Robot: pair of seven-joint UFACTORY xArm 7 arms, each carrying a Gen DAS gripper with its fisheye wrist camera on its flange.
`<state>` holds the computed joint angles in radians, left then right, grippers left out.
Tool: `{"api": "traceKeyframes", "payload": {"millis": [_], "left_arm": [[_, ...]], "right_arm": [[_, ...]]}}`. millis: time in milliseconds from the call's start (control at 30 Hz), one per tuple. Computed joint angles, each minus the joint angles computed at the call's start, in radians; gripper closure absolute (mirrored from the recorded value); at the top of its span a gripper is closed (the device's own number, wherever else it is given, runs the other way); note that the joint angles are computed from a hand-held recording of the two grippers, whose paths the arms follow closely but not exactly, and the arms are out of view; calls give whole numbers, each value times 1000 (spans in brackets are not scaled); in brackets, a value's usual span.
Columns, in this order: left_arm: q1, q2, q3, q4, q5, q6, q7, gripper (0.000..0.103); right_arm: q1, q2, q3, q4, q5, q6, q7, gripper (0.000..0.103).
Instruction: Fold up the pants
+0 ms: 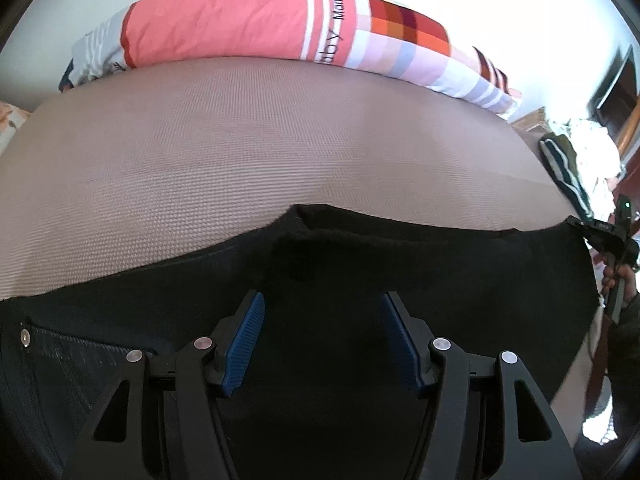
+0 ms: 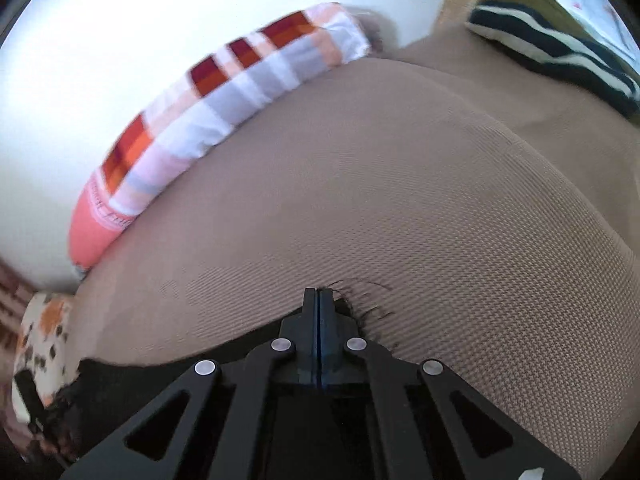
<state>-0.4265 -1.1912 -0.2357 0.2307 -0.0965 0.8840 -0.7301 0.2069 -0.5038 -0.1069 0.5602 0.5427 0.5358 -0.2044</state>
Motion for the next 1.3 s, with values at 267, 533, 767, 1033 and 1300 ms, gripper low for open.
{"api": "traceKeyframes", "payload": {"millis": [267,533,767,1033,1300], "left_arm": [[9,45,-4,-1,32,-17,26,42],[38,-130,17,52,58,182,59,42],[125,-311,83,72,78,432,158,42],[281,-522,208,45,99,654,276,42],[377,-638,255,12,71,689,389,42]], "right_arm": [[-84,36,79,58,-172,97,148,85],[-26,-125,145,87,-313,249,246,84],[345,234,163,365,109,352,-66,76],[428,753,371,889,106,484,-141,75],[429,957,463,1108,4,579,-76,78]]}}
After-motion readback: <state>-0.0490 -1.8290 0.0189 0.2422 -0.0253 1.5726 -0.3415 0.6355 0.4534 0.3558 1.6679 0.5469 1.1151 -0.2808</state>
